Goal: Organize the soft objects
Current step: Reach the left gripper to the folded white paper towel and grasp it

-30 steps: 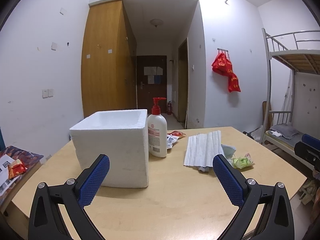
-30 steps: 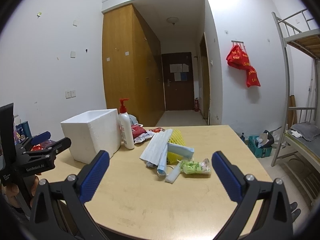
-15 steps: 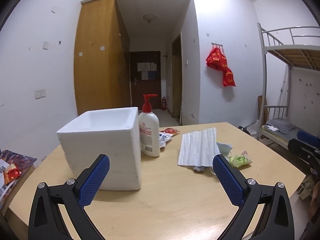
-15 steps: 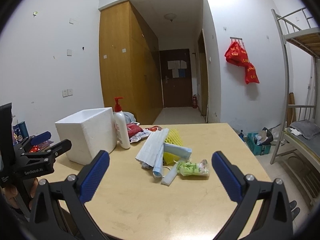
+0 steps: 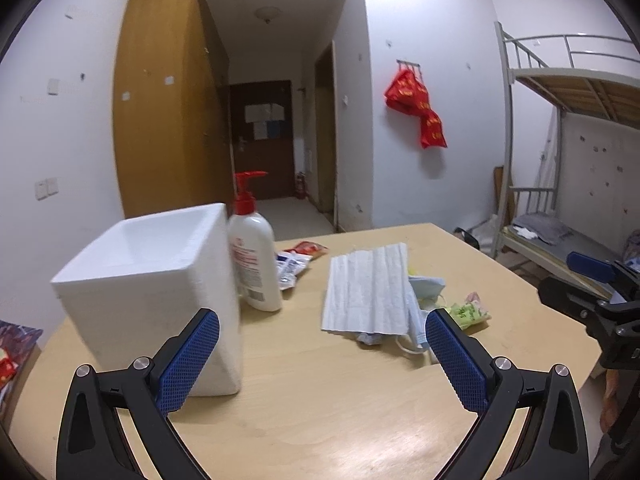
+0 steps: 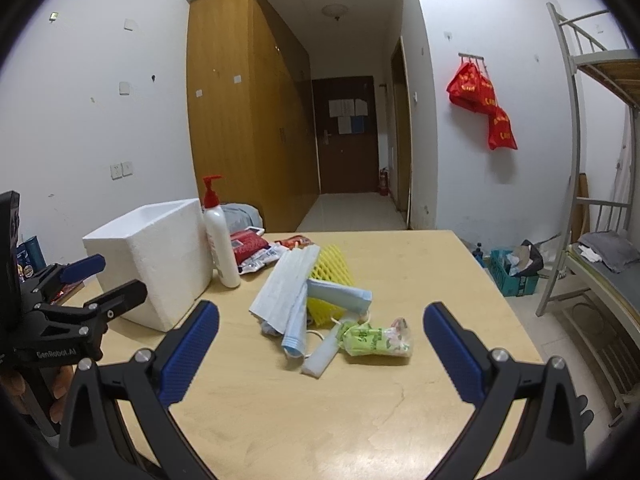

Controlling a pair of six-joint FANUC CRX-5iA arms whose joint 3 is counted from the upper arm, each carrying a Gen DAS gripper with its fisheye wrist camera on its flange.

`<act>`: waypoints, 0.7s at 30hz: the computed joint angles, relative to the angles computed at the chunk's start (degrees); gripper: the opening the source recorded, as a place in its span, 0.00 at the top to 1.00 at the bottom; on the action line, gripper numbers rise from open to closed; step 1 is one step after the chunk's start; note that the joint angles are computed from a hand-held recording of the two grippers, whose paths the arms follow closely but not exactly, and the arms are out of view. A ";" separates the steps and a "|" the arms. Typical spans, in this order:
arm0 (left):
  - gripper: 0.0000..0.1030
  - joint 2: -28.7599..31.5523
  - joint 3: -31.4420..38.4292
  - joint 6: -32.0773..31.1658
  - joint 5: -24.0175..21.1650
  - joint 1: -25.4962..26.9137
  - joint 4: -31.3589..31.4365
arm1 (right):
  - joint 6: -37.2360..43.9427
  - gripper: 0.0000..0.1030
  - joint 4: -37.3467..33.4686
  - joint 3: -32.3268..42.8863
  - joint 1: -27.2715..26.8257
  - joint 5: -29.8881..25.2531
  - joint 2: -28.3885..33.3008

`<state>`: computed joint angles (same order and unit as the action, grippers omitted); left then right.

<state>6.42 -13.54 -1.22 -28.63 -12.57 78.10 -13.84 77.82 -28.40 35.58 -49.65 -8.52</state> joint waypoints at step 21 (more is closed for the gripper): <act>0.00 20.30 32.71 35.10 -22.63 0.70 -33.18 | 9.84 0.00 -13.25 3.63 -7.38 7.91 3.15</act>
